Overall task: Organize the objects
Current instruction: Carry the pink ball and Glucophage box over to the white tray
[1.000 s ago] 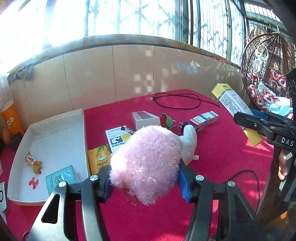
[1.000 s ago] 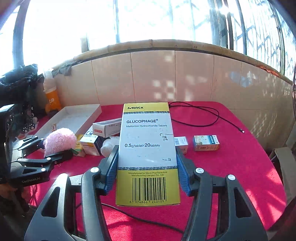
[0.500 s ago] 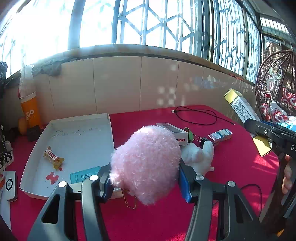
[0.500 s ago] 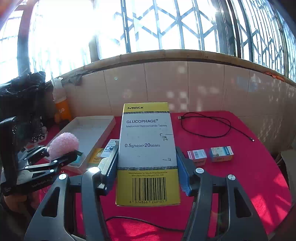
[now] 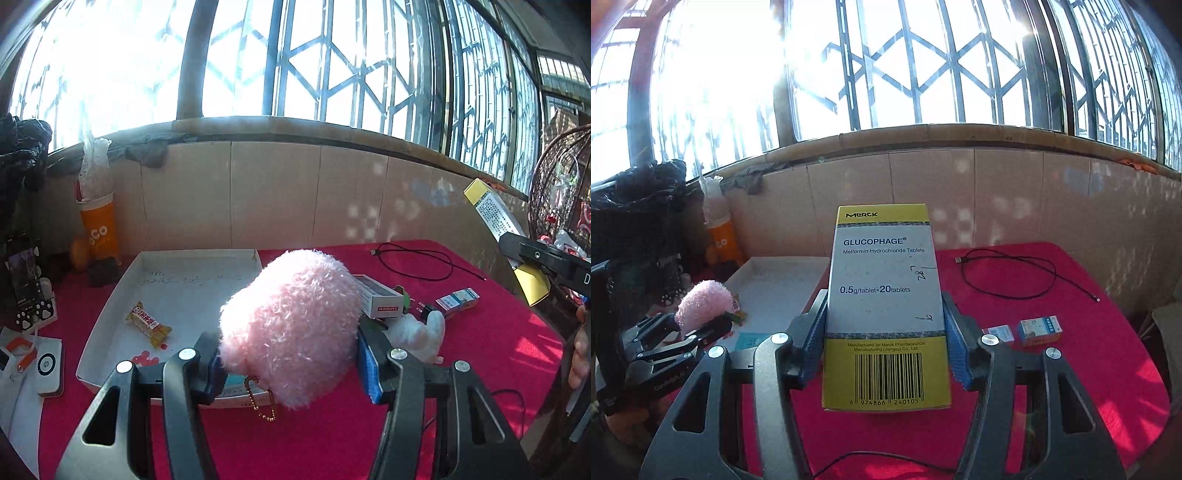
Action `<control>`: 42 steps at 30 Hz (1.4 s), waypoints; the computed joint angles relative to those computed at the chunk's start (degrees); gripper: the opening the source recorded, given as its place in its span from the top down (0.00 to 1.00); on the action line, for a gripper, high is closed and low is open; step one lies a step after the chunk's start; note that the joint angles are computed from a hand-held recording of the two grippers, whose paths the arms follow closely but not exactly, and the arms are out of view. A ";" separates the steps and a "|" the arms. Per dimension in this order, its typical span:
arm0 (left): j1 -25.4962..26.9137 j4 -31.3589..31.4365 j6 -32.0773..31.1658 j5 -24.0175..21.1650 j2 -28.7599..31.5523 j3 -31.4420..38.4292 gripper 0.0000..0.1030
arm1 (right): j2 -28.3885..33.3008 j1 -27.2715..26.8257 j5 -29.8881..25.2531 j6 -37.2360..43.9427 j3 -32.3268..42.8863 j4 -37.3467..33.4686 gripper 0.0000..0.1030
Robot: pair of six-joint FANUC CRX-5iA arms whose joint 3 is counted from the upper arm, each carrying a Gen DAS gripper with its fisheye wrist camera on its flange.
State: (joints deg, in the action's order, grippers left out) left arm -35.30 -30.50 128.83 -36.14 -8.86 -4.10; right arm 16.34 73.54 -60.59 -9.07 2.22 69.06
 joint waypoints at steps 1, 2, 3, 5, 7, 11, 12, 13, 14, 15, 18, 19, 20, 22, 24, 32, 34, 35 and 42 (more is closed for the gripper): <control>0.23 -0.46 0.69 -0.01 -0.41 -0.19 0.44 | 0.49 -0.06 0.04 0.38 0.75 0.00 0.45; 0.63 -0.58 1.10 0.17 -0.82 -0.49 0.44 | 0.99 -0.11 0.00 0.77 1.48 -0.04 0.45; 1.00 -0.64 1.42 0.24 -1.17 -0.73 0.44 | 1.51 -0.19 0.11 1.26 2.24 -0.19 0.45; 1.59 -1.13 2.33 -0.02 -1.72 -1.00 0.44 | 2.43 -0.46 0.80 2.25 3.60 -0.88 0.45; 2.29 -1.36 2.99 -0.30 -2.15 -1.25 0.44 | 3.34 -0.76 1.58 3.44 5.00 -1.89 0.45; 3.50 -2.07 4.25 -0.63 -2.82 -1.92 0.44 | 5.30 -1.18 2.76 6.02 7.83 -3.76 0.45; 3.71 -2.28 4.38 -0.81 -2.94 -2.03 0.44 | 5.73 -1.25 3.02 6.53 8.40 -4.08 0.45; 3.88 -2.52 4.54 -1.04 -3.00 -2.08 0.44 | 6.22 -1.32 3.23 7.14 9.12 -4.48 0.45; 4.16 -2.44 4.61 -1.07 -3.12 -2.25 0.44 | 6.66 -1.42 3.54 7.72 9.74 -4.85 0.45; 4.55 -2.07 4.47 -0.93 -3.26 -2.53 0.44 | 7.15 -1.50 3.77 8.26 10.42 -5.21 0.45; 5.32 -1.94 4.92 -0.93 -3.59 -3.14 0.44 | 9.05 -1.66 3.74 10.31 13.10 -6.48 0.45; 5.75 -1.60 4.82 -0.74 -3.76 -3.44 0.44 | 9.65 -1.69 3.73 11.01 13.91 -6.91 0.45; 6.01 -1.51 4.94 -0.67 -3.88 -3.63 0.44 | 10.18 -1.72 3.75 11.63 14.67 -7.35 0.45; 6.75 -1.19 4.93 -0.43 -4.11 -4.09 0.44 | 11.26 -1.80 3.90 13.01 16.29 -8.44 0.45; 7.26 -1.11 5.10 -0.39 -4.29 -4.38 0.44 | 12.25 -1.91 4.01 14.24 17.83 -9.45 0.45; 9.47 -0.62 5.16 -0.65 -4.69 -4.94 0.44 | 16.01 -2.49 4.63 18.19 23.77 -12.81 0.45; 9.99 -0.65 5.00 -0.74 -4.63 -4.85 0.44 | 17.07 -2.67 4.80 19.63 25.58 -13.88 0.45; 10.20 -0.64 4.77 -0.83 -4.52 -4.69 0.44 | 17.70 -2.76 4.80 20.40 26.69 -14.44 0.45; 11.56 -1.87 4.18 -2.24 -2.83 -2.57 0.44 | 23.80 -3.72 4.13 27.41 37.89 -20.29 0.45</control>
State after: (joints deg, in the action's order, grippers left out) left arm -23.75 -32.37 133.01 -38.38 -11.69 -6.67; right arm 40.14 69.83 -56.46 18.34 40.11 48.77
